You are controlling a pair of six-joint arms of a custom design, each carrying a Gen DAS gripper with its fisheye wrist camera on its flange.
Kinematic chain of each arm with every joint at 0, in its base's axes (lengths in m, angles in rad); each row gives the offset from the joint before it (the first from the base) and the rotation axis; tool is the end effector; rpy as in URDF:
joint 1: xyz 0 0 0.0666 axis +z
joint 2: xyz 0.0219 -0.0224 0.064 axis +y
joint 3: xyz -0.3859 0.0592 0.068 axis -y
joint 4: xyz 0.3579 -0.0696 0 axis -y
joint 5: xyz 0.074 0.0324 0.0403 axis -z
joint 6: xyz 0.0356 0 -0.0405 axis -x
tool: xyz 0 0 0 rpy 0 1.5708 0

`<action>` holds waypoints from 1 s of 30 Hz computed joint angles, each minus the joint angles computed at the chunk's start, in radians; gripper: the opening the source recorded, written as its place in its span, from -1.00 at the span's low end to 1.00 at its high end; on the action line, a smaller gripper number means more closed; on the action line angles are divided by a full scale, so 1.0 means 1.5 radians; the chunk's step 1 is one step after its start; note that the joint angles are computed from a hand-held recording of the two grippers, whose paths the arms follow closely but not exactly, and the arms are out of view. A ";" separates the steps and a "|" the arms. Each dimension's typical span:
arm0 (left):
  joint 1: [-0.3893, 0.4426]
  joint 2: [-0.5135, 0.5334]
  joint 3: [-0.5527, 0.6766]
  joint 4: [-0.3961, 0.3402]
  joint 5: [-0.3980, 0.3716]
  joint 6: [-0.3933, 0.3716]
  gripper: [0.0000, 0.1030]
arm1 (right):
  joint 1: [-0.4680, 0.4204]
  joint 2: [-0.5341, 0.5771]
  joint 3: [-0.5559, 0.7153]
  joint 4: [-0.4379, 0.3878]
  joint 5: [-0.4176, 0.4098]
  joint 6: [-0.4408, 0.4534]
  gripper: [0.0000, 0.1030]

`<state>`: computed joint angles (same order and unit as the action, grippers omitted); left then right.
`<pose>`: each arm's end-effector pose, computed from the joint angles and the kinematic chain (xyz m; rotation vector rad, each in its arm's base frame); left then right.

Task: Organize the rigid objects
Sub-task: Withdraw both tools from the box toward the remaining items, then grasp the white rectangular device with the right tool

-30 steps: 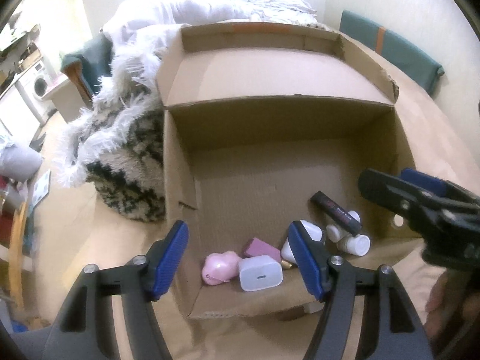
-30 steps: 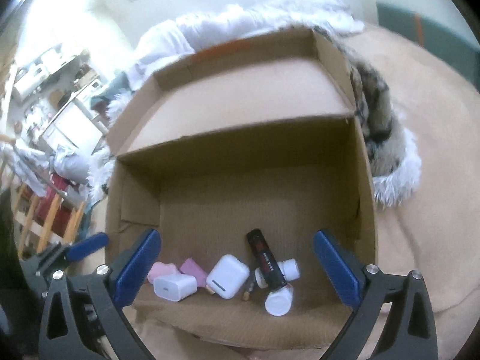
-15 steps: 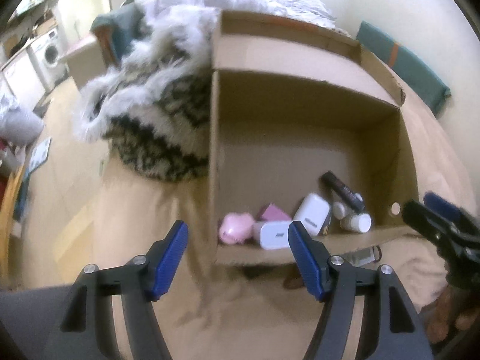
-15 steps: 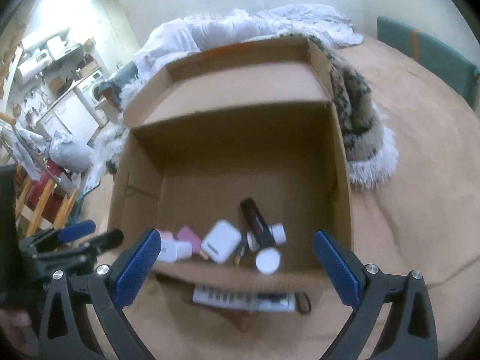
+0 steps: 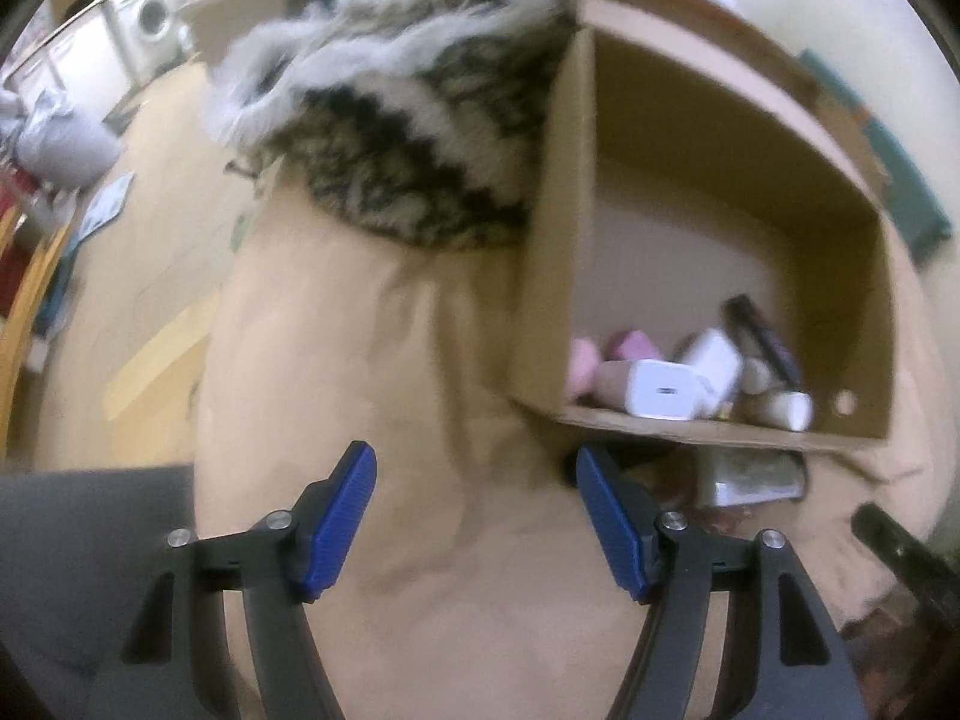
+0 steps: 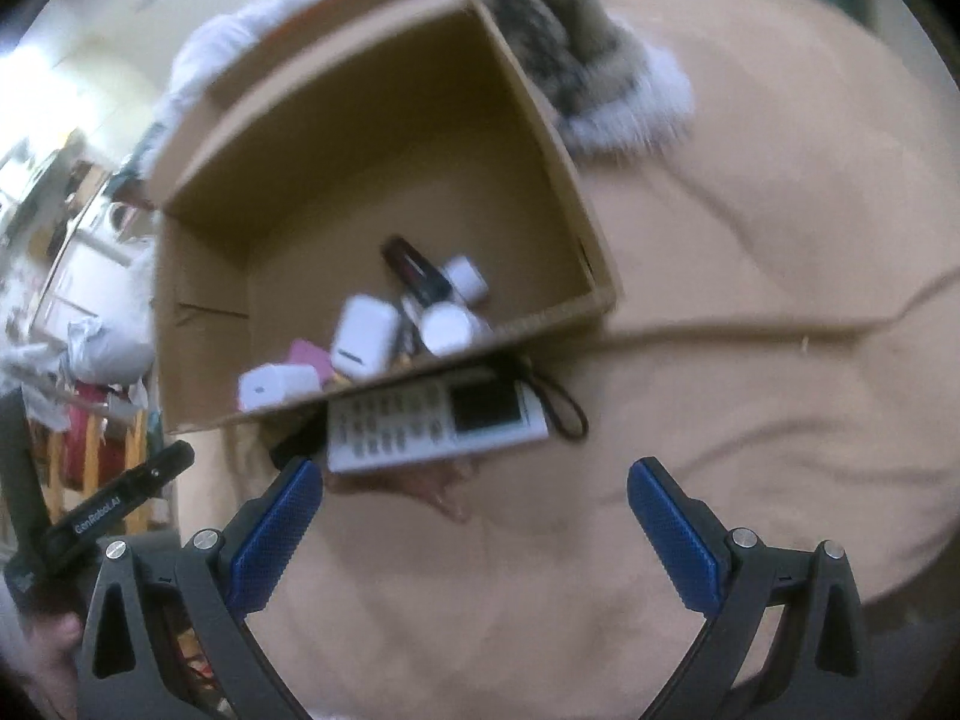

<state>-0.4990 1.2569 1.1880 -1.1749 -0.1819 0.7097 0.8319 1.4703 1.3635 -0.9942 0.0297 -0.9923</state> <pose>0.3184 -0.1666 0.3907 -0.3327 2.7503 -0.0518 0.3083 0.3362 0.3854 0.2332 2.7780 0.5022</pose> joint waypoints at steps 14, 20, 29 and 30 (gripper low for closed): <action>-0.032 0.088 0.013 0.012 0.060 -0.027 0.29 | -0.029 0.001 -0.026 0.031 -0.035 -0.036 1.00; -0.040 0.091 0.031 0.004 0.046 -0.020 0.29 | -0.053 0.033 -0.015 0.024 -0.077 0.012 1.00; -0.019 0.064 0.015 -0.001 0.082 0.007 0.29 | -0.083 -0.012 -0.121 0.174 -0.169 -0.115 0.97; -0.015 0.062 0.014 0.001 0.091 0.010 0.29 | -0.084 -0.013 -0.130 0.190 -0.174 -0.122 0.85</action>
